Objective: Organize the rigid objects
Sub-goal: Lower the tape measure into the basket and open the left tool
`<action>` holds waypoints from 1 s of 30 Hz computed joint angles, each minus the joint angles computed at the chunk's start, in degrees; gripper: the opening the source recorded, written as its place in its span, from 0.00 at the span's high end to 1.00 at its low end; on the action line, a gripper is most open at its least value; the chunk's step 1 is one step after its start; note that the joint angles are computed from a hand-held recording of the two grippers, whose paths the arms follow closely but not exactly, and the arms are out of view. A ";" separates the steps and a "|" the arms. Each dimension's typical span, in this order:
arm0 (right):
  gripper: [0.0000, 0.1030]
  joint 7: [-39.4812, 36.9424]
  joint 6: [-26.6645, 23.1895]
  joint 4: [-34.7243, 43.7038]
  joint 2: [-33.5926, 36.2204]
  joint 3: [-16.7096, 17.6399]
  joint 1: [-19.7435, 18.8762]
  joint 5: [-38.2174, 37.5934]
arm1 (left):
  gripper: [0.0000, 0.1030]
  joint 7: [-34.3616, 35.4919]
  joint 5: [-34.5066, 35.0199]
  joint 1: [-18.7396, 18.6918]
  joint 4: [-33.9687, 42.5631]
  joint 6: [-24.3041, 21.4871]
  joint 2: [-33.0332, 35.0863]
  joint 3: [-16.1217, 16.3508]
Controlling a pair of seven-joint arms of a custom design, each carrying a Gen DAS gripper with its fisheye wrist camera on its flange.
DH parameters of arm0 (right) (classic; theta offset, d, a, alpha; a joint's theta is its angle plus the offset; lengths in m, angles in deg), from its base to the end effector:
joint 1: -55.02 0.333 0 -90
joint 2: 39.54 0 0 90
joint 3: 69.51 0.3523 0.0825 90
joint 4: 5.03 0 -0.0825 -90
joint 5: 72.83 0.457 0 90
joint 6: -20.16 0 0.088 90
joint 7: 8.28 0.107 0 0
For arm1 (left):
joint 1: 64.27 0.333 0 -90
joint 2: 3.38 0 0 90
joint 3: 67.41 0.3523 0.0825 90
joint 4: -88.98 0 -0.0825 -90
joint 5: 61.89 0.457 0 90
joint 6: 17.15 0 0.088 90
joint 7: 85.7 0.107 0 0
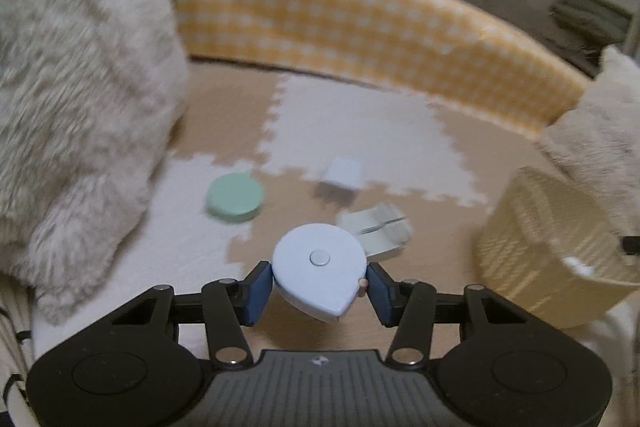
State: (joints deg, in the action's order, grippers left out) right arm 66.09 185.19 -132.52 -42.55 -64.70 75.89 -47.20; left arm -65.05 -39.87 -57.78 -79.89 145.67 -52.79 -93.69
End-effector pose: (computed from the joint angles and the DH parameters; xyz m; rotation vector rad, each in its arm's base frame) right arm 0.5698 0.2470 0.4697 -1.9760 1.4096 -0.3143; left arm 0.3488 -0.1225 0.4192 -2.1204 1.1812 -0.7551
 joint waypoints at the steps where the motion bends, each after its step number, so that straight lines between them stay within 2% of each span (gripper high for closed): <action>1: 0.95 0.00 0.00 0.00 0.00 0.01 -0.01 0.00 | 0.49 -0.13 0.14 -0.10 0.39 0.91 0.08 -0.29; 7: 0.95 0.00 0.02 0.00 0.00 0.03 -0.02 0.04 | 0.49 1.52 1.63 1.87 5.23 8.30 3.66 -3.37; 13: 0.95 -0.08 -0.04 -0.04 -0.04 0.01 -0.01 0.20 | 0.49 5.16 1.06 7.60 11.91 17.18 10.20 -8.93; 17: 0.95 -0.39 -0.09 -0.11 -0.11 -0.02 0.05 0.73 | 0.49 9.64 0.46 11.41 17.57 18.91 17.83 -12.55; 20: 0.95 -0.76 -0.16 -0.08 -0.10 -0.07 0.10 1.32 | 0.49 14.15 -0.71 8.78 21.45 17.82 25.57 -10.12; 24: 0.95 -1.44 -0.35 0.00 -0.09 -0.13 0.14 2.28 | 0.49 16.82 1.94 7.83 26.08 14.12 32.23 -9.25; 30: 0.95 -2.02 -0.72 0.23 -0.02 -0.16 0.10 3.34 | 0.49 24.45 3.49 -0.73 30.30 7.74 38.38 -0.78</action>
State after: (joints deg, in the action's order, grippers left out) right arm 64.07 184.47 -132.29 -42.58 -64.85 75.98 -43.86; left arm -40.60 -36.38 -58.51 -49.59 153.41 -14.40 -94.48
